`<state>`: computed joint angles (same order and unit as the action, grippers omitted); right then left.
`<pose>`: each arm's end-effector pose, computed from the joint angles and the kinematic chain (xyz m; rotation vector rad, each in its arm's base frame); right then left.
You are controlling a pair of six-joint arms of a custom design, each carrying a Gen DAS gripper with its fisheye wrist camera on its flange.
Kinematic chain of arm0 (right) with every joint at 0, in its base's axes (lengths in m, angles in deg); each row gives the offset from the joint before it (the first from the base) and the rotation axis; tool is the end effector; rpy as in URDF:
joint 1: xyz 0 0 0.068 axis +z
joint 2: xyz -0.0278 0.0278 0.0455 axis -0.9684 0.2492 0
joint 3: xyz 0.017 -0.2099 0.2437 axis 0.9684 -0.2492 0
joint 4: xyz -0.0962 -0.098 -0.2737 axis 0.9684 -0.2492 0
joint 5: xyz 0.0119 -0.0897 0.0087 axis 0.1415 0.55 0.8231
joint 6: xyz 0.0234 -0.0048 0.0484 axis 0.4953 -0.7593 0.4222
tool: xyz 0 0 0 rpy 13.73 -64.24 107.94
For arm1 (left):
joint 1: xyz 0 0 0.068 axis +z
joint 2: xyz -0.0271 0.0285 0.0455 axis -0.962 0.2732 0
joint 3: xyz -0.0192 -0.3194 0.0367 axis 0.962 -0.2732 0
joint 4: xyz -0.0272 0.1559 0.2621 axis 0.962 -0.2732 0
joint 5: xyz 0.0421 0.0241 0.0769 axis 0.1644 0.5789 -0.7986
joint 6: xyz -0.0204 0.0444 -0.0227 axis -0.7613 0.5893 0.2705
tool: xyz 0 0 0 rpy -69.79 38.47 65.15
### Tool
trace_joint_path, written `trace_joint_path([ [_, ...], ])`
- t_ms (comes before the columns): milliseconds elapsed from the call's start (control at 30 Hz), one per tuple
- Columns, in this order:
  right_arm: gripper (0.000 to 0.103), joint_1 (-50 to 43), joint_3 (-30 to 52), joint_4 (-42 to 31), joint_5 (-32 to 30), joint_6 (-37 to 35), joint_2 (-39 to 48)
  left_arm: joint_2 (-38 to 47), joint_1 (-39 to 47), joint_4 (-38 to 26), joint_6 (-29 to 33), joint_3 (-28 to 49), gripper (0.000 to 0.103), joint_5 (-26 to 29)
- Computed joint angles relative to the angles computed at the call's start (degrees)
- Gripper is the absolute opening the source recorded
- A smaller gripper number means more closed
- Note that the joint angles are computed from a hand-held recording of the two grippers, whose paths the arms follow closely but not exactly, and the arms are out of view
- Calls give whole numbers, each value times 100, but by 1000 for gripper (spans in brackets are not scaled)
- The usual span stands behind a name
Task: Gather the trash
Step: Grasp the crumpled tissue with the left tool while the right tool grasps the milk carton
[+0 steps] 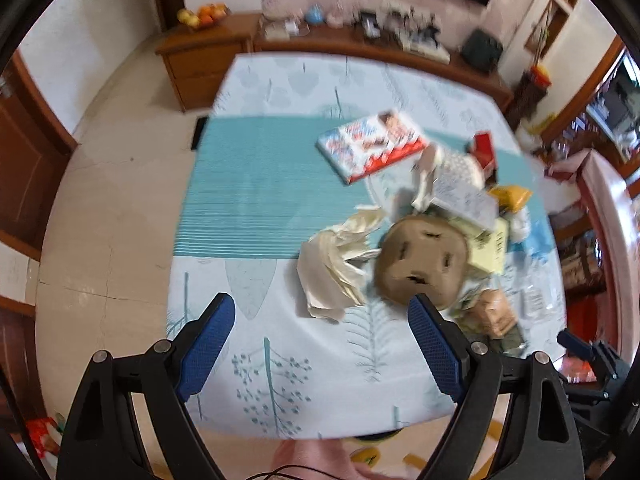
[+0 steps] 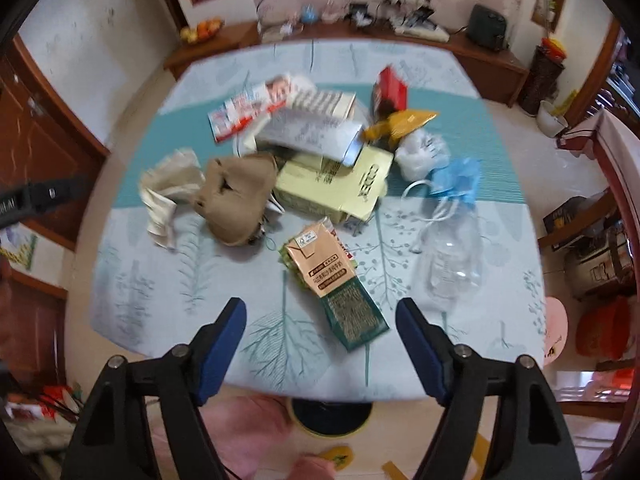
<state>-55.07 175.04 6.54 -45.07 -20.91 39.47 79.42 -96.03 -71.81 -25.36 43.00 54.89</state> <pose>0.3091 0.1176 0.4358 -0.5828 2.7843 0.1437 0.2842 -0.1087 0.4504 -0.4997 2.7410 -0.0664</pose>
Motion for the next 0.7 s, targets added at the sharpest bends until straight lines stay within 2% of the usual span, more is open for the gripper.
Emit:
trace_joint_path([
  [67,63,79,-69,30,167,5,195,158,281,211,365,-216,86,298],
  [200,62,132,-259,122,375,-28,451,488,540,457,891,-451,87,700],
  [333,61,187,-354,121,555,-92,622,767,652,575,1195,-495,87,867],
  [400,52,204,-389,109,590,-118,680,960,676,578,1348,-469,86,861],
  [500,49,225,-380,88,587,-130,719,1194,752,548,1509,-467,86,918],
  [567,41,245,-374,64,572,-192,709,1262,802,587,1567,-502,85,1025],
  [633,34,345,-352,73,627,-207,713,1349,844,624,1588,-501,78,1132],
  [700,34,426,-398,124,704,-205,634,1434,890,646,1627,-475,61,1280],
])
